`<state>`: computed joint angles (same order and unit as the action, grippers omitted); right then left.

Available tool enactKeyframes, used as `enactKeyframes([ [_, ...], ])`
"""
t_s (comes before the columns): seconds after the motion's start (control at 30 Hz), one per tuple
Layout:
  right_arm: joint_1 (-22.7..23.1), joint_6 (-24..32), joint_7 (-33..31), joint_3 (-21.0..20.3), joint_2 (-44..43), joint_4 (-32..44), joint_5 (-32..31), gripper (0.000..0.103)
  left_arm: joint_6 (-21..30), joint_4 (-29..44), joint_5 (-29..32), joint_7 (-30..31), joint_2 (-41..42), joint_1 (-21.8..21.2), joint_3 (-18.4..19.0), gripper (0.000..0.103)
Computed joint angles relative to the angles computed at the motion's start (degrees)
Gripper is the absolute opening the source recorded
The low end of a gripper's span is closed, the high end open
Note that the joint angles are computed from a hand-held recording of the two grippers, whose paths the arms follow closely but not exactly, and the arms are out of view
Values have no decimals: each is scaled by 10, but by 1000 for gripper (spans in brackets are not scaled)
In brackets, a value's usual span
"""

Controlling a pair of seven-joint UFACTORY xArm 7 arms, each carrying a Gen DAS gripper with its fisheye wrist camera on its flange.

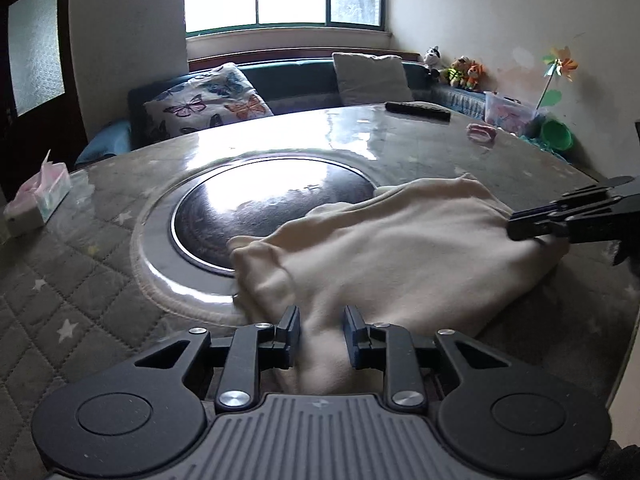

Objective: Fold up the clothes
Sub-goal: 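Press the folded cream shirt flat with both grippers open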

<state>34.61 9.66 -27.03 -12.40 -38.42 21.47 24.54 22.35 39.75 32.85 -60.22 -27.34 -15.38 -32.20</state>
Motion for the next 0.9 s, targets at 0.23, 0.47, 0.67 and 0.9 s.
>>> enactKeyframes([
  [0.23, 6, 9, -6, 7, -34, -7, -14, 14, 2, 14, 6, -1, -3, 0, -11, 27],
  [0.47, 0, 30, -20, 40, -44, -21, -37, 14, 2, 24, 15, 14, 18, -10, -10, 27],
  [0.67, -5, 27, -17, 40, -56, -26, -45, 14, -17, 51, 46, 7, 38, -1, -23, 27],
  [0.9, 21, 23, -27, 31, -42, -22, -43, 14, -20, 80, 82, 3, 104, -22, -19, 27],
])
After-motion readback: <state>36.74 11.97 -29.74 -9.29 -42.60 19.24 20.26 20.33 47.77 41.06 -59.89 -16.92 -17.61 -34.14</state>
